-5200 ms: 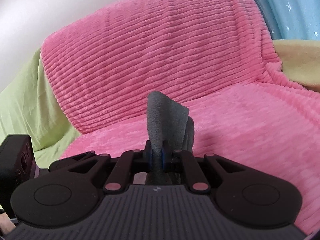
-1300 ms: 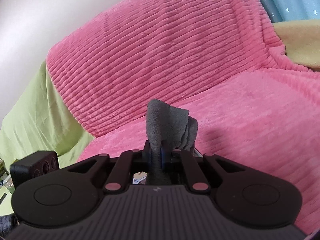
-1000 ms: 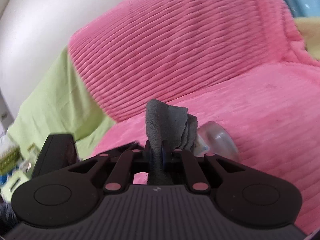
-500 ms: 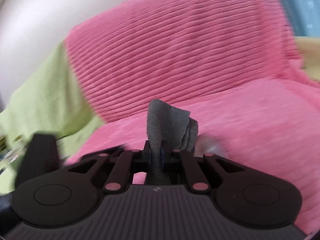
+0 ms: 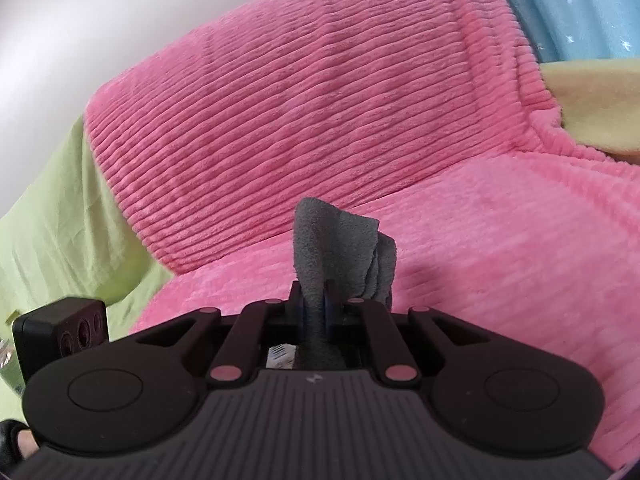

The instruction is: Clean container

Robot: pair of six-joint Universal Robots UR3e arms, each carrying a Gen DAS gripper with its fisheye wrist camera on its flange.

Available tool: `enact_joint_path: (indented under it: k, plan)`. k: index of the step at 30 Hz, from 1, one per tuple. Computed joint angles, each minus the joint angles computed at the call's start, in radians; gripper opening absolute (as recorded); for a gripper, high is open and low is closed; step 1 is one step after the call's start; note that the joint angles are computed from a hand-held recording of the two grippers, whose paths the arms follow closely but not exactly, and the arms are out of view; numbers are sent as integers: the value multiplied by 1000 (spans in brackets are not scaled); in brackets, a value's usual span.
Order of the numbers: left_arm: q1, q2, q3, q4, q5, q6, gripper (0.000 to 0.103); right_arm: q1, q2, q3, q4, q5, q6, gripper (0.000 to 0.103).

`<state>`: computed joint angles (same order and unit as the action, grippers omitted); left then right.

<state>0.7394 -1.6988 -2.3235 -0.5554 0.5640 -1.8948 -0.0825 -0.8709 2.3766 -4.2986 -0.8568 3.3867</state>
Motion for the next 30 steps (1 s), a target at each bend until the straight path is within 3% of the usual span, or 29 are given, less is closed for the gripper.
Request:
enact_joint_path:
  k: [3, 7, 10, 11, 14, 17, 20, 23, 26, 28, 30]
  plan:
    - [-17, -7, -120, 328, 36, -8, 85, -43, 0, 25, 30, 172, -49, 8]
    - [-31, -22, -190, 497, 46, 24, 85, -11, -26, 12, 50, 72, -87, 7]
    - [-43, -58, -231, 629, 44, 53, 85, -1, 2, -11, 4, -43, 9, 7]
    - [-45, -65, -236, 648, 41, 58, 85, -20, 13, -8, -11, -14, 46, 7]
    - [-38, -56, -232, 610, 32, 84, 85, -31, -1, 25, -15, 47, 17, 8]
    - [-7, -11, -249, 520, 21, 161, 85, -34, -10, 41, 13, 171, -33, 7]
    - [-12, -16, -267, 560, 25, 181, 85, -5, -39, 17, 63, 104, -86, 6]
    - [-18, -35, -276, 606, 21, 190, 85, -11, -11, -13, 19, -1, 37, 6]
    - [-15, -26, -283, 594, 15, 205, 85, -19, 11, -1, -30, 1, 79, 6]
    - [-5, 26, -236, 408, 2, 207, 86, -5, -7, 8, -19, -21, 56, 6]
    - [13, 72, -121, 61, -26, 193, 86, 2, -25, 15, -5, -31, 37, 6]
